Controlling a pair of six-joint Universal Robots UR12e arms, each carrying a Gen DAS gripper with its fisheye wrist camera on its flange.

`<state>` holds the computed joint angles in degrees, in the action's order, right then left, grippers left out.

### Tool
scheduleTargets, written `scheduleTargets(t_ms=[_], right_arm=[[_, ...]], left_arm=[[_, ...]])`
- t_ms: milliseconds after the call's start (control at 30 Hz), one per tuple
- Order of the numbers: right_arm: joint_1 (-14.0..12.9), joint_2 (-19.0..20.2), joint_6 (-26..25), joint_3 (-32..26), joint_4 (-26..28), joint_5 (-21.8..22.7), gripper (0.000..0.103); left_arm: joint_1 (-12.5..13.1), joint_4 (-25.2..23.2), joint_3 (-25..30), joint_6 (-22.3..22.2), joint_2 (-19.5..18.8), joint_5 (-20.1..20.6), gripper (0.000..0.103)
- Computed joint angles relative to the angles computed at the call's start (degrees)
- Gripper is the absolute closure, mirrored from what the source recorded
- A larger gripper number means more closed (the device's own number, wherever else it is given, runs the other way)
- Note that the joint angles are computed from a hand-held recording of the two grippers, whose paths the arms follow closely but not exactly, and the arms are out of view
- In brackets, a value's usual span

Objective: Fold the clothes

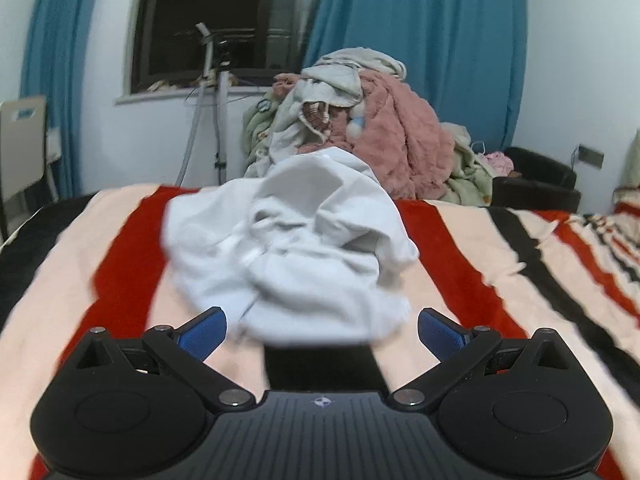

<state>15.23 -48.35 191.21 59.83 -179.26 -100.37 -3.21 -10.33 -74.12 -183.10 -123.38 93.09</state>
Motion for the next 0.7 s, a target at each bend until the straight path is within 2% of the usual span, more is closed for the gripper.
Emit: scheduleTargets(t_ms=[33, 133, 200, 267, 300, 333, 367, 467, 600, 700], right_arm=[[-0.14, 0.64, 0.32, -0.63, 0.98, -0.35, 0.000], [-0.62, 2.57, 3.14, -2.61, 4.07, 0.23, 0.000], [-0.96, 3.67, 4.90, -3.61, 5.19, 1.15, 0.000], [-1.02, 4.79, 4.72, -4.51, 5.60, 1.25, 0.000], [-0.96, 5.32, 4.04, -4.95, 5.65, 0.96, 0.000], [-0.88, 5.79, 3.70, -5.52, 5.94, 0.52, 0.000], [-0.75, 6.33, 3.76, -6.15, 5.83, 0.22, 0.000], [-0.45, 7.49, 2.72, -7.46, 4.24, -0.50, 0.000], [-0.16, 7.79, 0.66, -7.36, 1.02, -0.20, 0.000], [0.09, 6.76, -0.90, -5.53, -1.96, 0.93, 0.000]], left_arm=[[-0.24, -0.79, 2.52, 1.49, -2.00, 0.53, 0.002], [-0.59, -5.24, 9.02, 1.99, -6.62, 2.45, 0.007], [-0.69, -5.60, 10.36, 2.21, -7.74, 4.50, 0.022], [-0.79, -5.98, 11.74, 2.44, -8.88, 6.56, 0.054], [-0.83, -6.05, 12.35, 2.58, -9.39, 7.50, 0.063], [-0.68, -4.10, 11.35, 3.15, -8.84, 7.30, 0.081], [-0.51, -2.21, 10.36, 3.63, -8.27, 7.00, 0.092], [0.95, 1.63, 6.38, 1.16, -5.12, 3.12, 0.095], [2.82, 8.56, -0.69, 3.29, 0.22, -0.80, 0.096], [4.87, 9.93, -6.55, 3.93, 5.34, -5.39, 0.096]])
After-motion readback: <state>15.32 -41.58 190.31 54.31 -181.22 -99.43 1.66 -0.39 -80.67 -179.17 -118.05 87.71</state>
